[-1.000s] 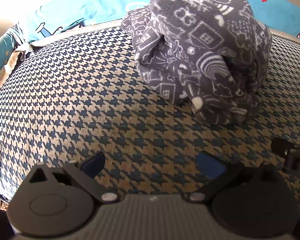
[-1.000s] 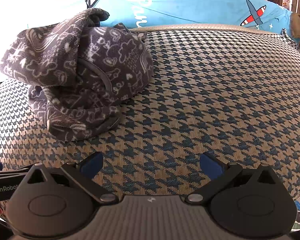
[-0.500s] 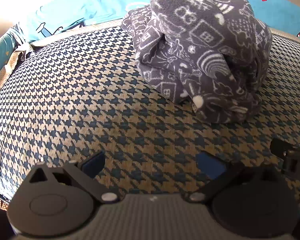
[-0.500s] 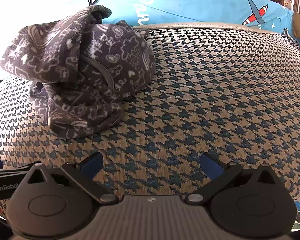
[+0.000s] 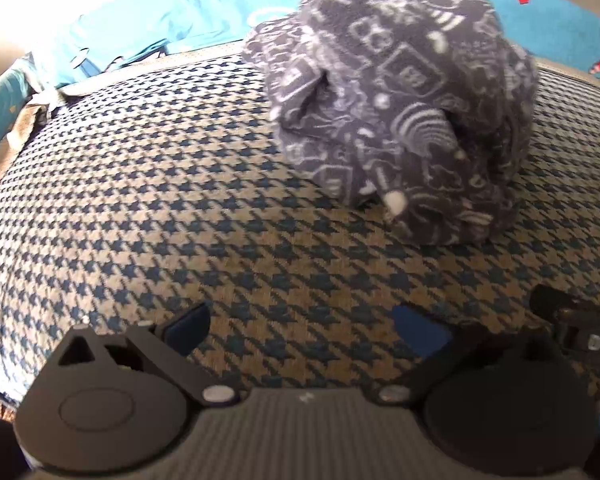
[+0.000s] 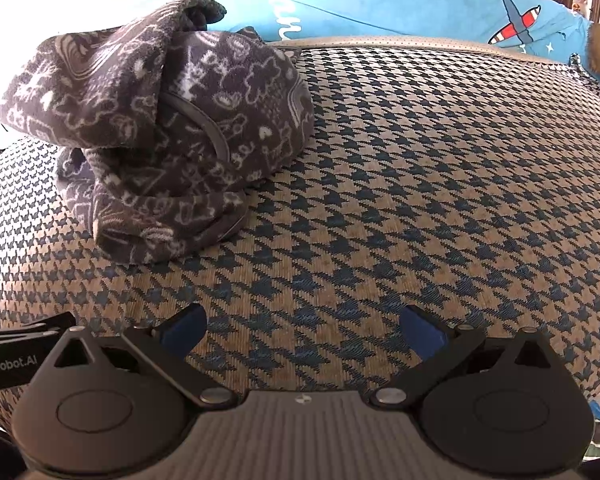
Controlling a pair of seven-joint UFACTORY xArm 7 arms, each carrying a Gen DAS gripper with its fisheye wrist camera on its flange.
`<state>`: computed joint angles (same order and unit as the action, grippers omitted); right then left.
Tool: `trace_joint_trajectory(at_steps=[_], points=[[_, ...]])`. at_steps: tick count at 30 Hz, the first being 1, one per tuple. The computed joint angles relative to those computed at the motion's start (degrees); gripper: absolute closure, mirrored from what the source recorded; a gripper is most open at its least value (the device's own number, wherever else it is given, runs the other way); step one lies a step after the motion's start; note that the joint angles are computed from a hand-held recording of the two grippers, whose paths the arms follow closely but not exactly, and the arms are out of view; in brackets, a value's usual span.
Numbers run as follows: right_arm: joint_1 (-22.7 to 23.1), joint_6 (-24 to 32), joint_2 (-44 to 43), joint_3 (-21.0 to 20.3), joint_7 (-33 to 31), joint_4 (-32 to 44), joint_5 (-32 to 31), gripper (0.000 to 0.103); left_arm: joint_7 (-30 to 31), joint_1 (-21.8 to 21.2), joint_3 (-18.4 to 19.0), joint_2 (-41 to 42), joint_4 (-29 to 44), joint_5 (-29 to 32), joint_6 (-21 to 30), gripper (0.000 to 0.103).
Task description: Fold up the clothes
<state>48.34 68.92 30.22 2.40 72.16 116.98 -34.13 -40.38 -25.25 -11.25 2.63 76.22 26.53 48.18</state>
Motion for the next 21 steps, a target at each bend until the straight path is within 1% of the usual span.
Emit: trace_joint_trajectory(at_steps=[3,8,11,14,16,19,21], points=[[-0.4,-1.2,-0.9,0.2,0.8,-1.2,0.4,0.000,2.6,0.3,0.1,-0.3,0.4,-1.5,-0.5,0.000],[-2.0,-6.4,-3.6,0.8,4.1,-5.1,1.2,0.000,6.0,1.2,0.4,-0.5,1.9,-4.2,-1.6,0.000],[-3.4,-8.9,-4.2,1.5,3.2,-5.6,2.0,0.000,7.1,1.9,0.8,-0.3,3.2,-6.1,-2.3,0.000],[-3.6,-9.6,-3.8,1.1,1.2,-4.2,0.9,0.000,8.2,2.6,1.1,-0.4,4.0,-8.3,-3.9,0.000],[-3.9,-10.0,-3.0,0.9,-0.7,-2.7,0.7,0.000,8.5,2.8,1.3,0.1,5.3,-7.5,-4.0,0.000],[-4.8,-12.0,-2.1,0.5,-3.2,-1.2,1.4,0.000,7.9,2.8,1.7,0.8,7.1,-3.9,-4.3,0.000],[-5.2,-12.7,-1.3,0.0,-5.0,0.3,1.5,0.000,8.4,2.9,1.9,1.6,8.6,-3.4,-4.6,0.000]])
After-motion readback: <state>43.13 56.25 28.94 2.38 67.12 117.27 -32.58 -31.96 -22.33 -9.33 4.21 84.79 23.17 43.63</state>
